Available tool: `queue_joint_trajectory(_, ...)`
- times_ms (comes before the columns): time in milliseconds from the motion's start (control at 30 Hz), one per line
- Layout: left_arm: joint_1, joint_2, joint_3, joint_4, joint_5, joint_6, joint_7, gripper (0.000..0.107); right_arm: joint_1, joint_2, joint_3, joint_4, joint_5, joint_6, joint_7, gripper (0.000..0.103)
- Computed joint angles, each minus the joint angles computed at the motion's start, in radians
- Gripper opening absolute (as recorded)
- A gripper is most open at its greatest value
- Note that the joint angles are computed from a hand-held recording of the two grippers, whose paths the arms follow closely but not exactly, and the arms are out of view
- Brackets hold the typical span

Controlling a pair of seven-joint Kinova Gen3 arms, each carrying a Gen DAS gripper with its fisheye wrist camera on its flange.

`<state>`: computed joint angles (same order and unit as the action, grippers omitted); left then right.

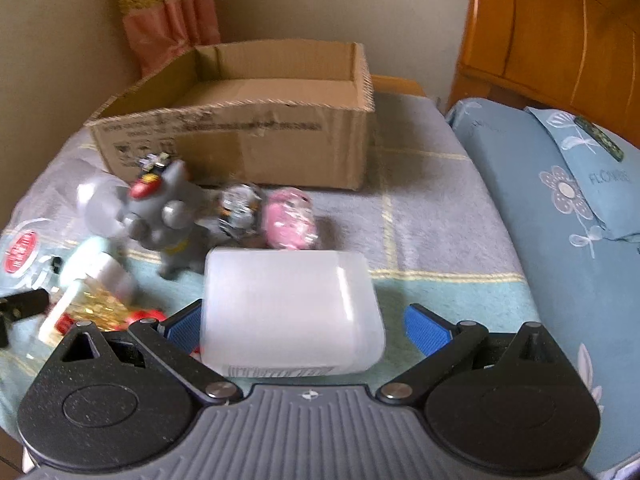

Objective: Organize rigid objects
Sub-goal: 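Close left tool on red-labeled container while right tool closes on white bottle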

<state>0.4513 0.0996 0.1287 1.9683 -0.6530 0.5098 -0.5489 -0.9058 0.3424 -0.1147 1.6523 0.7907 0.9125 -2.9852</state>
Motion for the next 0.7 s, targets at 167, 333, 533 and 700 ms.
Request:
queue_joint_trajectory(167, -0.010, 0.022, -0.013, -0.011, 0.010, -0.015, -0.006, 0.102, 0.015, -0.009, 0.001, 0.029, -0.018, 0.011, -0.004, 0.103)
queue_joint_trajectory(333, -0.018, 0.035, -0.032, -0.012, 0.048, -0.029, -0.026, 0.102, 0.037, -0.008, -0.004, 0.046, -0.034, -0.010, 0.008, 0.103)
queue_joint_trajectory(533, -0.008, 0.022, -0.049, 0.014, 0.009, -0.022, 0.007, 0.102, 0.047, -0.011, -0.001, 0.062, -0.038, -0.044, 0.032, 0.103)
queue_joint_trajectory(700, -0.019, 0.002, -0.044, 0.044, -0.048, -0.029, 0.019, 0.102, 0.044, -0.032, 0.008, 0.121, 0.021, -0.112, 0.012, 0.103)
